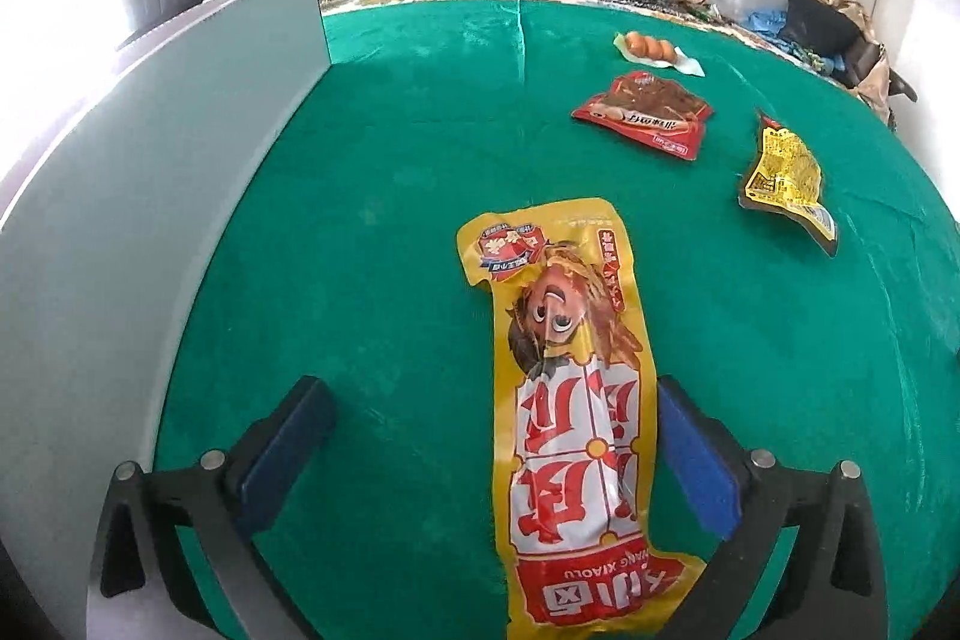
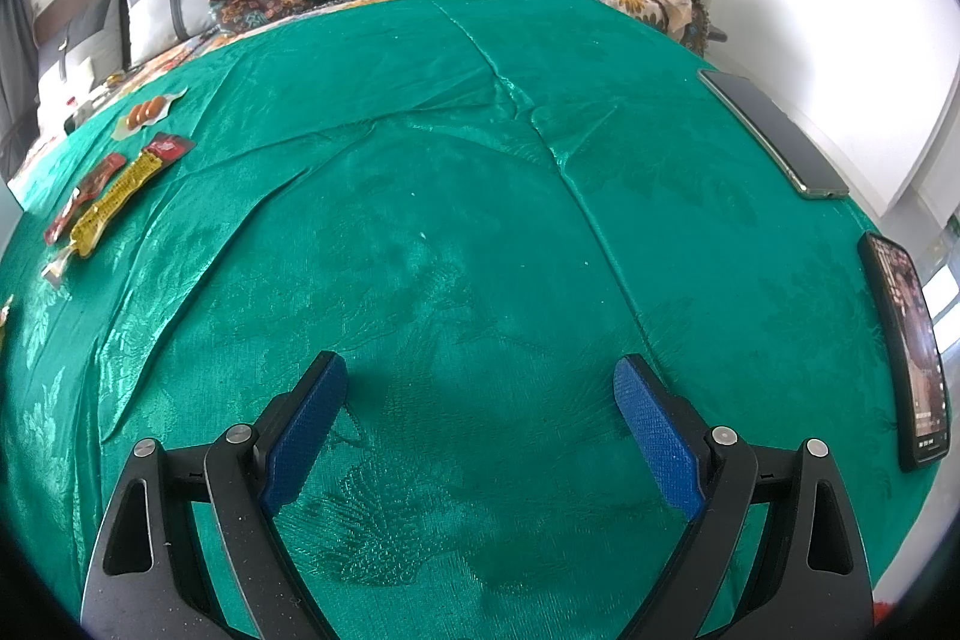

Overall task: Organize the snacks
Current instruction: 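Grasp the long yellow-red snack bag with the left tool and set it down, then grasp the red spicy-fish bag with the right tool and lift it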

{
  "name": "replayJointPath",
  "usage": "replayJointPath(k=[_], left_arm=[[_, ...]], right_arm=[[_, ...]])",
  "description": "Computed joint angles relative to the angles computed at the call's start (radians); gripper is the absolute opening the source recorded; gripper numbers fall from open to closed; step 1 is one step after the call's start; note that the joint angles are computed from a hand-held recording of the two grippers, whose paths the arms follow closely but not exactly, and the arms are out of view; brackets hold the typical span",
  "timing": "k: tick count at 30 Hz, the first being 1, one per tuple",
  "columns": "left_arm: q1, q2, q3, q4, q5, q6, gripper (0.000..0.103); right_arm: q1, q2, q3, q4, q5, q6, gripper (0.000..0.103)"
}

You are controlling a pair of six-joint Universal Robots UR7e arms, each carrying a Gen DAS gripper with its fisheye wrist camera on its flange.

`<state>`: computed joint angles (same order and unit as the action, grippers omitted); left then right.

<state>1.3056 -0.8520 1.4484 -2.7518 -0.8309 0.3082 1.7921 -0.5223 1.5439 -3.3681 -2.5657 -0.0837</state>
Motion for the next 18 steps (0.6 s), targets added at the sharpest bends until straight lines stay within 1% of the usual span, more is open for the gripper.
replayJointPath(k=[12, 18], left_arm=[[0.0, 0.0, 0.0, 0.001, -0.002, -0.001, 0.103], [0.001, 0.001, -0.002, 0.001, -0.005, -0.002, 0.103]], right_arm=[[-0.001, -0.001, 0.002, -0.002, 0.003, -0.004, 0.093], [-0.001, -0.005, 0.0, 0.013, 0.008, -0.003, 0.095]])
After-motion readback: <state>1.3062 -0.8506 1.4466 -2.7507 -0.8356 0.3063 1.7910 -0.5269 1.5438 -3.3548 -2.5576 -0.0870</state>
